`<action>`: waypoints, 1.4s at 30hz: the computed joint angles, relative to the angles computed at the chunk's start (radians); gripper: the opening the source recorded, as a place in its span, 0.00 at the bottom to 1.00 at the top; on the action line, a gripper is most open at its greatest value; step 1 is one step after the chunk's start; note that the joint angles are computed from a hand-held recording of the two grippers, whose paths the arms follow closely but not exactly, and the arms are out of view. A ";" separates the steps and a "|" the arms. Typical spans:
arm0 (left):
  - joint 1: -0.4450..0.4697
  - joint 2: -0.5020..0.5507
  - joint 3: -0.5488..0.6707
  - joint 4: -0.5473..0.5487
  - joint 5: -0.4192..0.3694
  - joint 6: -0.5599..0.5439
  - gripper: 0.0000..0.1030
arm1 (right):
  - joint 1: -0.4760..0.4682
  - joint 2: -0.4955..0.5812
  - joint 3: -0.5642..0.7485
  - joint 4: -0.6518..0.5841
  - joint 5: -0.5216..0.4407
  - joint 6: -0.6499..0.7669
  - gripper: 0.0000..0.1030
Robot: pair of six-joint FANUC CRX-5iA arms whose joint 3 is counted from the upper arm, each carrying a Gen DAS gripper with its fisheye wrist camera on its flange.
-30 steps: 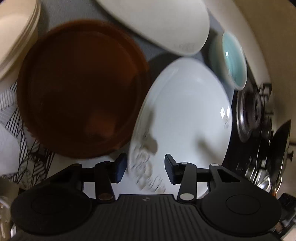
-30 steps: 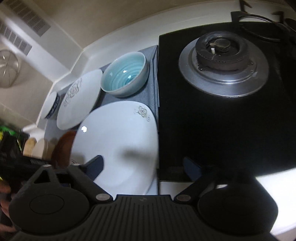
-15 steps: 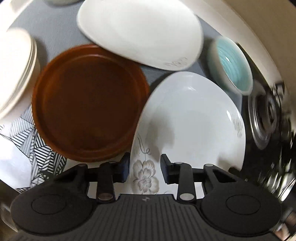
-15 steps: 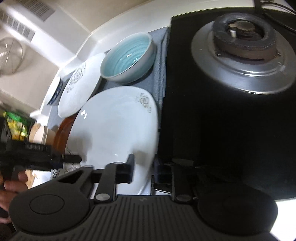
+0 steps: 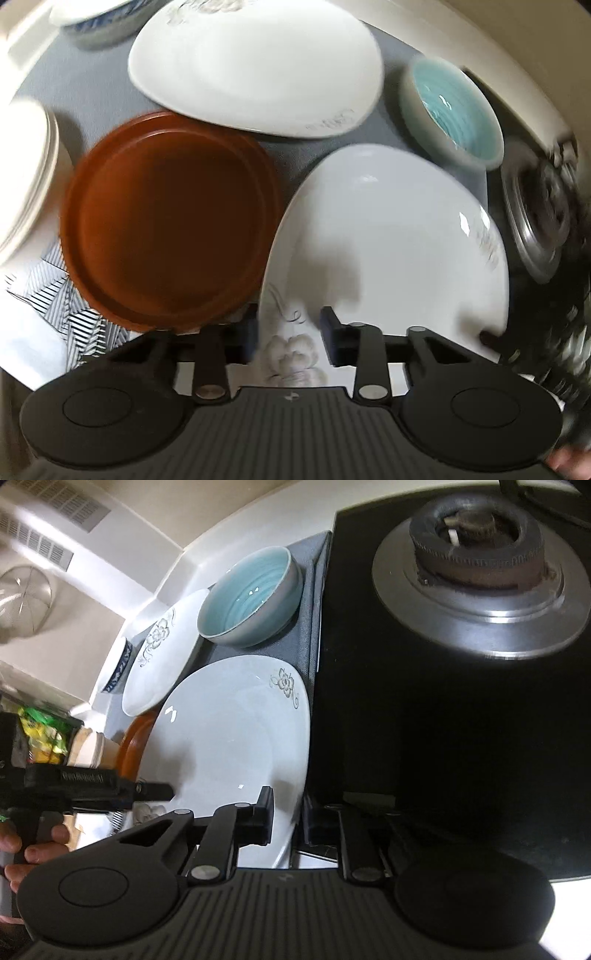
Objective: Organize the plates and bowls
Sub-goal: 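Close the left gripper on the white plate's rim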
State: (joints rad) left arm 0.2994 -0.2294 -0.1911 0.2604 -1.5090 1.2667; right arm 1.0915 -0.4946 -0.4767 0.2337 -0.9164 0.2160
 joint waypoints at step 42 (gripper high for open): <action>-0.066 0.018 0.020 0.022 -0.001 0.014 0.23 | -0.005 -0.088 -0.041 -0.025 -0.005 -0.013 0.14</action>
State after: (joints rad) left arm 0.2338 -0.2118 -0.1714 0.2819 -1.5105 1.2803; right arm 1.0863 -0.5826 -0.5182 0.2088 -0.9212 0.2029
